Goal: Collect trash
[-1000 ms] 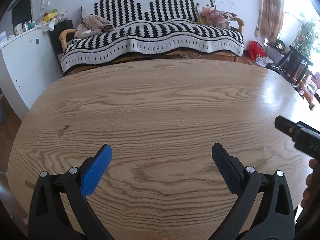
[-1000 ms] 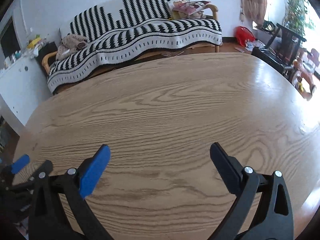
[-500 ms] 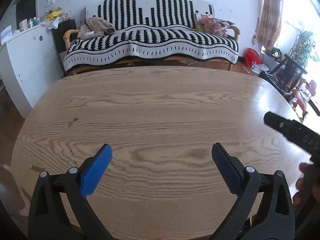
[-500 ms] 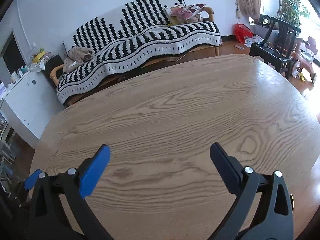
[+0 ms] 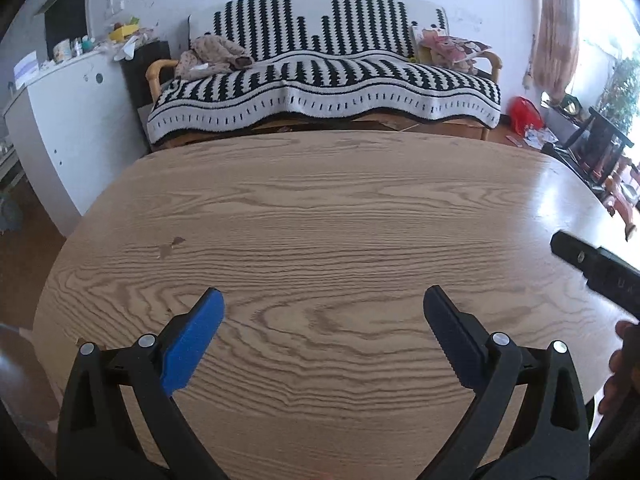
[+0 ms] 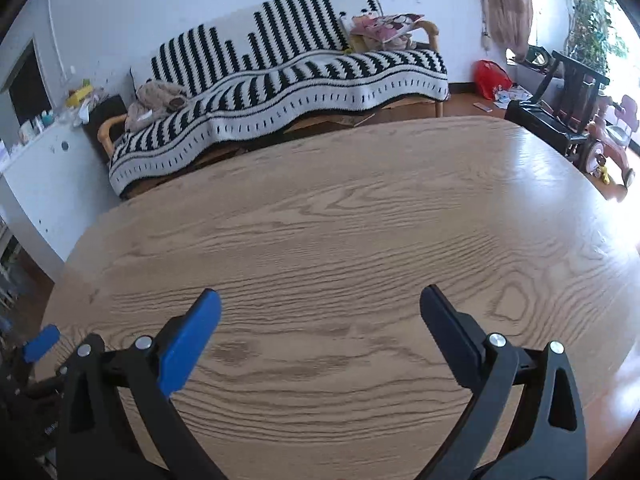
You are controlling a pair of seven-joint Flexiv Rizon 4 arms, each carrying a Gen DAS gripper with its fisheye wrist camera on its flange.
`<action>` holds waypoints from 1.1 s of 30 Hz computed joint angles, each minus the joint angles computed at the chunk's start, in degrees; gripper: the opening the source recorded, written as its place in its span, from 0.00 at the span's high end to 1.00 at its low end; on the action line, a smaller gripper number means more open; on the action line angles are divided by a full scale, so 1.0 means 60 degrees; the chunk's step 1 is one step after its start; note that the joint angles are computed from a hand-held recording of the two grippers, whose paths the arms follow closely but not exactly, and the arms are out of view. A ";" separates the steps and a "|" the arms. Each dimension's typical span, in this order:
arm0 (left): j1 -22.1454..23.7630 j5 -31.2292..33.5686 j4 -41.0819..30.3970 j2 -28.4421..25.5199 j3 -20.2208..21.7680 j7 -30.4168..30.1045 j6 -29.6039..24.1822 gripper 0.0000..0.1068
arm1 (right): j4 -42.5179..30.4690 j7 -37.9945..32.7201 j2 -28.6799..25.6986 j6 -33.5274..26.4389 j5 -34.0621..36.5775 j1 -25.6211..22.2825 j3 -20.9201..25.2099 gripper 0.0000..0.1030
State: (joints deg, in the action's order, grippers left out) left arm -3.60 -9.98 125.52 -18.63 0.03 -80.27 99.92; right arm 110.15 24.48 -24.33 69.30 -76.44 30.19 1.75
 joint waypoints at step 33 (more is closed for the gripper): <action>-0.0016 0.0028 -0.0129 -0.0109 -0.0197 0.0001 -0.0224 0.09 | -0.0079 -0.0672 -0.0177 -0.0003 0.0647 0.0183 -0.0132 0.06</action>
